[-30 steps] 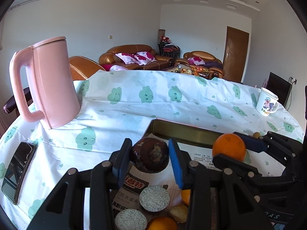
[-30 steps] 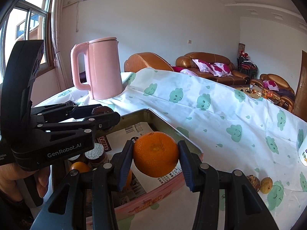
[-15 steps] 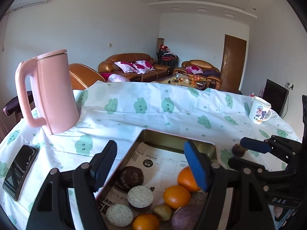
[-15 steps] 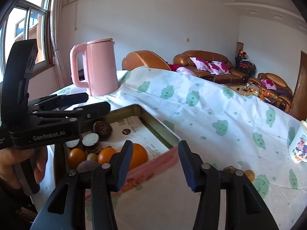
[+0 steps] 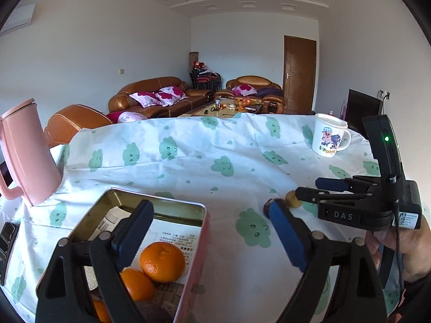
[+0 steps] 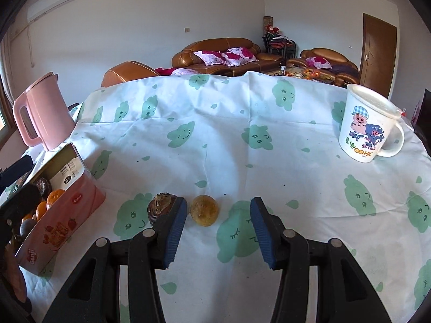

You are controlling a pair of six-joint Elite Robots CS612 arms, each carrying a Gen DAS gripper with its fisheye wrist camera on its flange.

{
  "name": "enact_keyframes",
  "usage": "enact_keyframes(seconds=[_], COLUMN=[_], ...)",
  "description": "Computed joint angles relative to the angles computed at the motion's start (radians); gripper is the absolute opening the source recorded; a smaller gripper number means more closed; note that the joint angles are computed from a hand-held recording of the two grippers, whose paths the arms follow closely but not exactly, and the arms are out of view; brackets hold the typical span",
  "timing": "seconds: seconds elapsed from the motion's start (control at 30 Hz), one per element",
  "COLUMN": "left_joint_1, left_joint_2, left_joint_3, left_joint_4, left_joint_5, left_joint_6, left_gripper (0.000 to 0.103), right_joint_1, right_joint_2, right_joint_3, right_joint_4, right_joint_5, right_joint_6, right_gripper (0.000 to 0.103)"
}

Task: Organize fruits
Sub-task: 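Grasp a dark brown fruit with the left tool while the right tool grasps a small one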

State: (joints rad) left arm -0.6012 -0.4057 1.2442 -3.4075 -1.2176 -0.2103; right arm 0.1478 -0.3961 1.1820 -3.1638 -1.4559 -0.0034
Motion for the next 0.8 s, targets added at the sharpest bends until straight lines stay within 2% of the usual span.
enact_keyframes(seconds=[0.13, 0.2, 0.27, 0.33, 0.4, 0.57, 0.67, 0.77, 0.8], left_joint_1=[-0.002, -0.004, -0.009, -0.009, -0.009, -0.012, -0.010, -0.012, -0.012], left_joint_2=[0.010, 0.014, 0.019, 0.024, 0.030, 0.042, 0.049, 0.058, 0.061], left_joint_3=[-0.022, -0.031, -0.042, -0.054, -0.069, -0.102, -0.120, -0.141, -0.150], left_joint_4=[0.033, 0.035, 0.040, 0.050, 0.068, 0.103, 0.130, 0.161, 0.179], left_joint_5=[0.013, 0.015, 0.030, 0.027, 0.024, 0.020, 0.001, -0.012, -0.022], left_joint_6=[-0.011, -0.005, 0.006, 0.004, -0.004, -0.004, -0.012, -0.002, 0.003], left_gripper=[0.090, 0.091, 0.094, 0.094, 0.094, 0.094, 0.094, 0.091, 0.087], right_joint_1=[0.000, -0.001, 0.004, 0.003, -0.001, -0.001, 0.001, -0.002, -0.004], right_joint_2=[0.012, 0.015, 0.015, 0.016, 0.019, 0.007, -0.001, -0.010, -0.013], right_joint_3=[-0.034, -0.044, -0.048, -0.053, -0.063, -0.025, 0.002, 0.031, 0.041], right_joint_4=[0.064, 0.088, 0.099, 0.127, 0.171, 0.080, 0.016, -0.042, -0.058], right_joint_5=[0.023, 0.037, 0.006, 0.019, 0.041, 0.031, -0.006, -0.045, -0.045], right_joint_6=[0.018, 0.015, 0.006, 0.000, -0.002, -0.004, 0.016, 0.052, 0.062], right_gripper=[0.048, 0.042, 0.038, 0.030, 0.029, 0.028, 0.028, 0.028, 0.028])
